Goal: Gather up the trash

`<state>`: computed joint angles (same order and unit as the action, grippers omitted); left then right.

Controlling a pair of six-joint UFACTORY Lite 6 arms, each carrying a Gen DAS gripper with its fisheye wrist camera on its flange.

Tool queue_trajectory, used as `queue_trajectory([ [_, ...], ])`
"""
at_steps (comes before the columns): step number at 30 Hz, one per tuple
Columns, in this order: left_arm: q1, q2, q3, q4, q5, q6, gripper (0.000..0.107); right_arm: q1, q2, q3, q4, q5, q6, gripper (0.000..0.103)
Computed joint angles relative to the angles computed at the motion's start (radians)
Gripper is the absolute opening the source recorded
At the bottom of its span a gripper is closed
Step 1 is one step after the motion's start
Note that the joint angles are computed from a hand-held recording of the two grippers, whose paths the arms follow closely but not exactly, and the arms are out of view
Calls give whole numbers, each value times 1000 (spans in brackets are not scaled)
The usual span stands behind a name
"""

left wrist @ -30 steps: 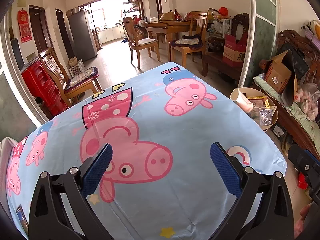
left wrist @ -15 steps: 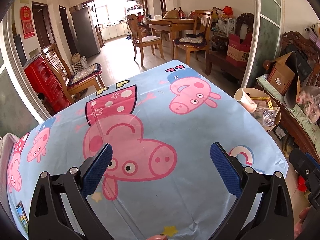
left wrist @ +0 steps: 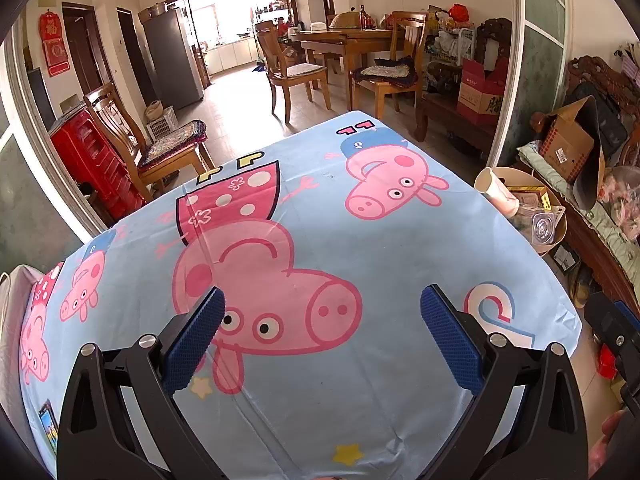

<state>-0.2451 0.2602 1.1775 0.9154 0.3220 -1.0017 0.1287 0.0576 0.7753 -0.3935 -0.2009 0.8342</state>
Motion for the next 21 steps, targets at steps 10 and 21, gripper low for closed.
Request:
queue_trajectory([
  [10,3,-19,-15,32,4,-31,97,8,-3,-4,23,-3,-24,95],
  [21,-4,-74,-69,151,-35,-153,97,35,4,25,257,54,-272,95],
])
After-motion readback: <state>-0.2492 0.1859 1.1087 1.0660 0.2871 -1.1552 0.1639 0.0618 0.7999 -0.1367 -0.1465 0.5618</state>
